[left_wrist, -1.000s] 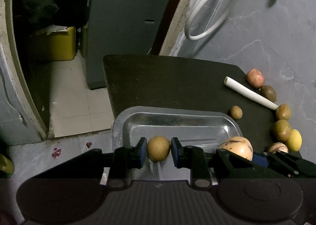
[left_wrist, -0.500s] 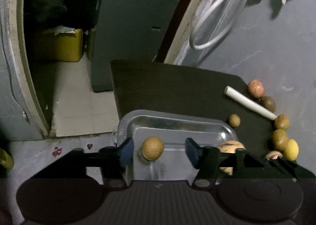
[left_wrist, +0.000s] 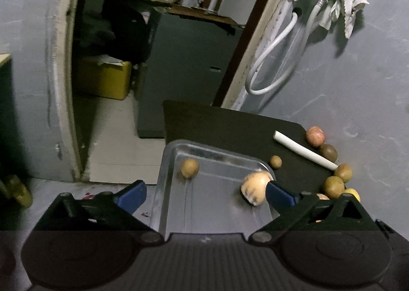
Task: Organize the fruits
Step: 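Open both tools to drop the pepino and brown fruit into the tray, then withdraw both tools from the tray back toward the remaining fruit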
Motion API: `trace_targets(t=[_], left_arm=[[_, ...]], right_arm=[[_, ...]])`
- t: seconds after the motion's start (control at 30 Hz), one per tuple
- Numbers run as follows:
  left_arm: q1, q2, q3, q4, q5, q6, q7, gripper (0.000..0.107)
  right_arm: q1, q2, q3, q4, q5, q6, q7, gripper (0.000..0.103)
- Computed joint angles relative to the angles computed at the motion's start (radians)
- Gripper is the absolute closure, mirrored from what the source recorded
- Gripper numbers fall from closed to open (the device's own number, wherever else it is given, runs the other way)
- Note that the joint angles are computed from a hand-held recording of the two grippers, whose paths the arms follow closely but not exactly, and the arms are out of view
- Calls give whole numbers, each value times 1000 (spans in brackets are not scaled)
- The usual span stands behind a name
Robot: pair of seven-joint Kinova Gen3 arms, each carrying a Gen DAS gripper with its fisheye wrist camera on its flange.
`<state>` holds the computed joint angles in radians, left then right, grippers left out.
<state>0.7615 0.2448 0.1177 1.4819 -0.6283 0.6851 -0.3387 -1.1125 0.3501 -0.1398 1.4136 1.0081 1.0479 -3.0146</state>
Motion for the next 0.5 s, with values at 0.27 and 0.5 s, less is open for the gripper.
trace_targets(t=[0.27,0.5], left_arm=[[144,-67,76,25,-156,222,238,5],[245,-75,170,25,-227,413,400,5]], right_arm=[[-55,-148,-98,148,58,111,-126,1],[-66,-244,-227,243,47,248,-215,1]])
